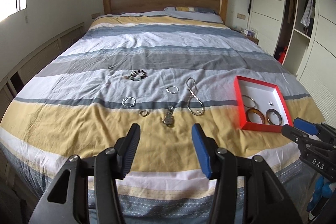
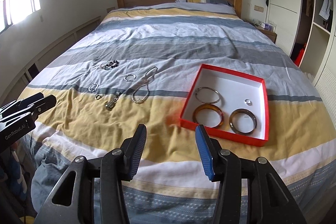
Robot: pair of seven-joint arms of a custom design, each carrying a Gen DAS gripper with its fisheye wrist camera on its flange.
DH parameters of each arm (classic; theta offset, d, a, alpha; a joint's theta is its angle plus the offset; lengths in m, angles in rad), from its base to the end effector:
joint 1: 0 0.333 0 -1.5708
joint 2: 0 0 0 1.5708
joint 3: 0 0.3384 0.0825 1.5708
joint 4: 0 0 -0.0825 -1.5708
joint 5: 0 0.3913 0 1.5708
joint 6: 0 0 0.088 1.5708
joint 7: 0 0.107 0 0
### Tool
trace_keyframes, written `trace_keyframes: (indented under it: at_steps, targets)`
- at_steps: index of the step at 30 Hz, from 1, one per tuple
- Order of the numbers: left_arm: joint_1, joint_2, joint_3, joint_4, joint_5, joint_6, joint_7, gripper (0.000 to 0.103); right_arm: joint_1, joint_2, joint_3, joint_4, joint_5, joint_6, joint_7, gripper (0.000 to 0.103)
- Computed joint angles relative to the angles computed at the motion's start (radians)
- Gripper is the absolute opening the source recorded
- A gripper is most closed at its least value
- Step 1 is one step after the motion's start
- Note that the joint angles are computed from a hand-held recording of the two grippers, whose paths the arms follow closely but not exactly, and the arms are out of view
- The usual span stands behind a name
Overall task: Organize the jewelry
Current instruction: 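Withdraw both open tools from the box back toward the remaining jewelry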
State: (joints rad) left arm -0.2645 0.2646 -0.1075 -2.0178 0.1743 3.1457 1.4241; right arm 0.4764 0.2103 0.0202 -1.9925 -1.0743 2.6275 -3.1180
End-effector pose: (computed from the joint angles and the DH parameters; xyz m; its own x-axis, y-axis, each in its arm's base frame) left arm 0.6074 -0.2475 0.4427 -0.3772 -0.9261 0.0075 -0.6029 0.2393 -0.7611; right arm 0.5464 0.3194 0.4109 -0.2161 -0.9743 -0.0641 -0.6801 0.1973 -0.7061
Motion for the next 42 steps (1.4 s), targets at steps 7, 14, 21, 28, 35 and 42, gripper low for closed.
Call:
trace_keyframes:
  at_steps: [7, 14, 21, 28, 35, 42]
  targets:
    - [0.092, -0.043, -0.061, -0.093, -0.035, 0.105, 0.030, 0.049, 0.038, 0.013, 0.018, 0.035, 0.015, -0.062, -0.019, 0.049]
    - [0.406, -0.037, -0.355, -0.137, -0.060, 0.145, 0.080, 0.049, 0.065, 0.018, 0.031, 0.063, 0.033, -0.117, -0.058, 0.051]
    - [0.439, -0.014, -0.363, -0.129, -0.092, 0.107, 0.127, 0.049, 0.080, 0.058, 0.027, 0.116, 0.068, -0.135, -0.109, 0.051]
    - [0.386, 0.020, -0.282, -0.088, -0.143, 0.080, 0.147, 0.049, 0.095, 0.123, 0.009, 0.197, 0.134, -0.130, -0.201, 0.051]
    - [0.338, 0.051, -0.208, -0.031, -0.184, 0.025, 0.187, 0.049, 0.112, 0.157, -0.024, 0.251, 0.181, -0.112, -0.252, 0.052]
    - [0.365, 0.104, -0.239, 0.032, -0.240, -0.032, 0.281, 0.049, 0.110, 0.199, -0.044, 0.282, 0.222, -0.071, -0.279, 0.052]
